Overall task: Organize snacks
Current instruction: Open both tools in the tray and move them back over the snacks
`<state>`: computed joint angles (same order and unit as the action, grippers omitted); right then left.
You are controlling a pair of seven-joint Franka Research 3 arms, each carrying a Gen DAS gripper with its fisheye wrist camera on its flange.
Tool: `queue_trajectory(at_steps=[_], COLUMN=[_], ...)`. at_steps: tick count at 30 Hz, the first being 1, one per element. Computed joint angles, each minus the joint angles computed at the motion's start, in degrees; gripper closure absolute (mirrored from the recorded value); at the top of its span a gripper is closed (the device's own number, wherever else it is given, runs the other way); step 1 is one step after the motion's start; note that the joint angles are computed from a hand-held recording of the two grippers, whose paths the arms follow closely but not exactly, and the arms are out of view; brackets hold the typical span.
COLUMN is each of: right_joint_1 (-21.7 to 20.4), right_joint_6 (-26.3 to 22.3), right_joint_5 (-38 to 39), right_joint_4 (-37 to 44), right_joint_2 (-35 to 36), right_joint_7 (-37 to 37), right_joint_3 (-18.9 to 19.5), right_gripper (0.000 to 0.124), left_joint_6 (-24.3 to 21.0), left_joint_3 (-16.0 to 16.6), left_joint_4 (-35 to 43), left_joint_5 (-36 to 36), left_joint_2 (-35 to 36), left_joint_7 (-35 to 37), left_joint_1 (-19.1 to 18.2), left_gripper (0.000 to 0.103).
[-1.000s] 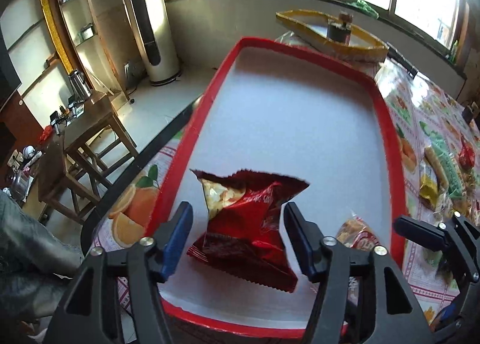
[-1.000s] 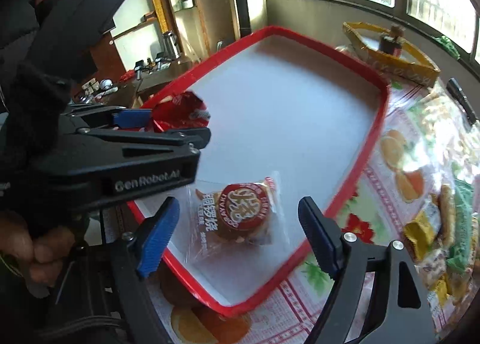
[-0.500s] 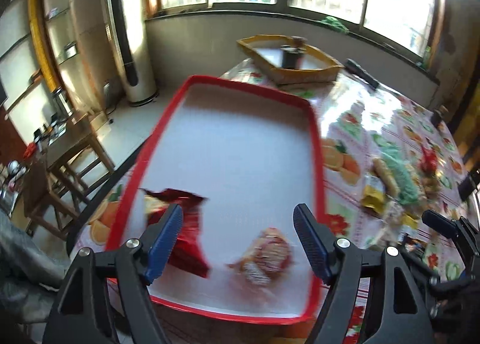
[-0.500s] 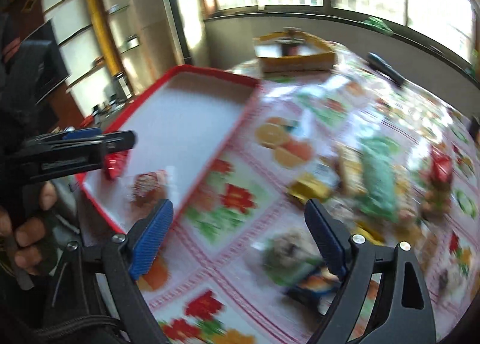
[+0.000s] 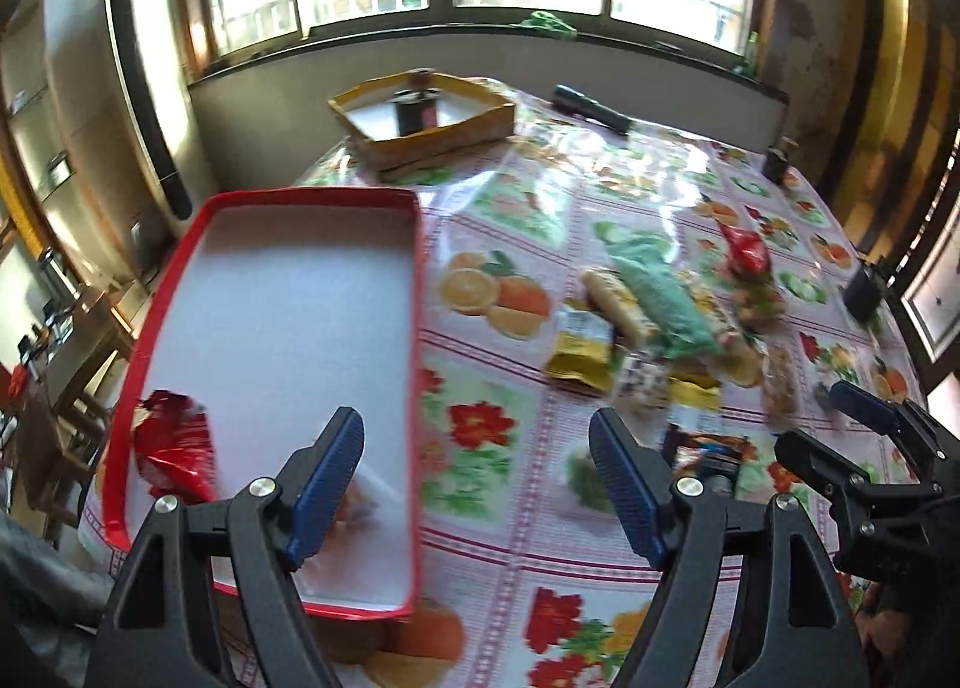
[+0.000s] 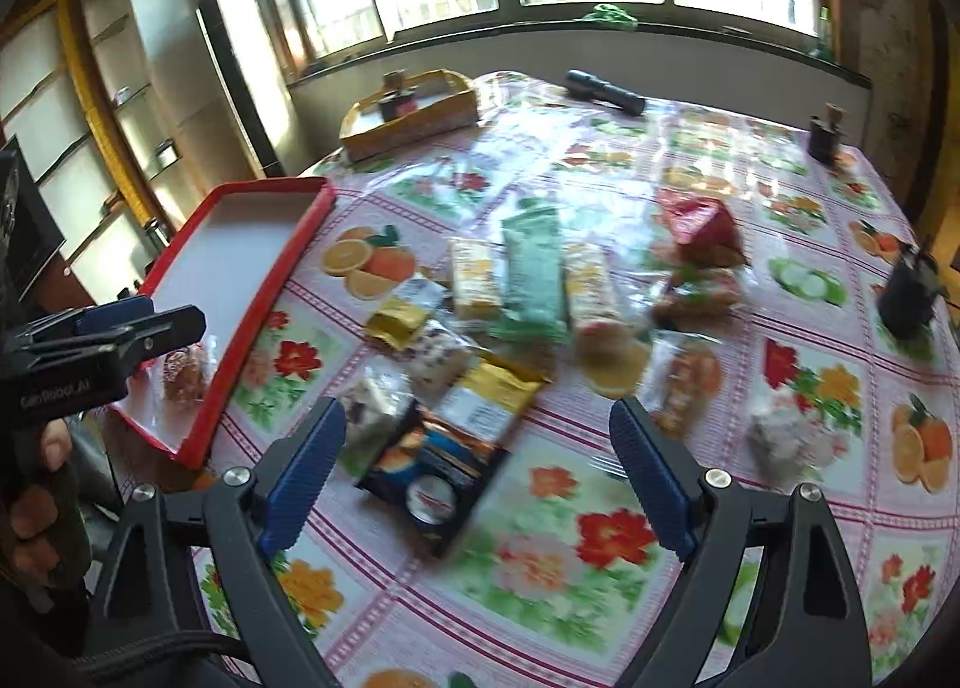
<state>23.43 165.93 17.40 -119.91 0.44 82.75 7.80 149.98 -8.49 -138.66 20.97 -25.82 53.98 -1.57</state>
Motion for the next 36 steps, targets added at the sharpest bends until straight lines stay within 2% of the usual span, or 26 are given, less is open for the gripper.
queue_trajectory(at_steps=[7,13,16,22,30,36], right_joint_1=[-2.1,-5.5,-8.0,-10.7,-11.8,-14.6], right_joint_6=[1.1,1.0,0.7,0.3,0.1,-0.9], right_joint_5=[-6.6,-17.6,-25.7,-34.7,-37.5,-42.1], right_joint_4=[-4.3,-6.5,-7.1,-8.0,-9.1,-8.9], right_joint_2=[-3.3,-5.3,-6.1,-7.1,-8.4,-9.6], right_joint_7=[6.9,17.8,25.4,33.3,35.7,39.7], right_joint_3=[-0.8,-0.2,0.8,1.6,1.4,2.3], right_gripper=[0.034,0.034,0.033,0.033,0.032,0.030], left_joint_6=[-0.4,-0.1,0.8,0.9,-0.1,-0.6], left_joint_3=[-0.7,-0.6,-0.9,-1.8,-1.6,-1.9], left_joint_4=[1.4,1.8,2.0,2.8,3.3,3.7], left_joint_5=[-0.8,-2.6,-2.8,-1.8,-1.9,-1.2], left_joint_2=[2.3,2.9,2.2,2.3,3.4,4.2], left_joint_7=[1.2,3.3,3.9,3.3,2.8,2.4], left_joint_1=[-1.8,-4.0,-4.6,-4.5,-4.6,-4.4], left_gripper=[0.025,0.025,0.025,0.025,0.025,0.025])
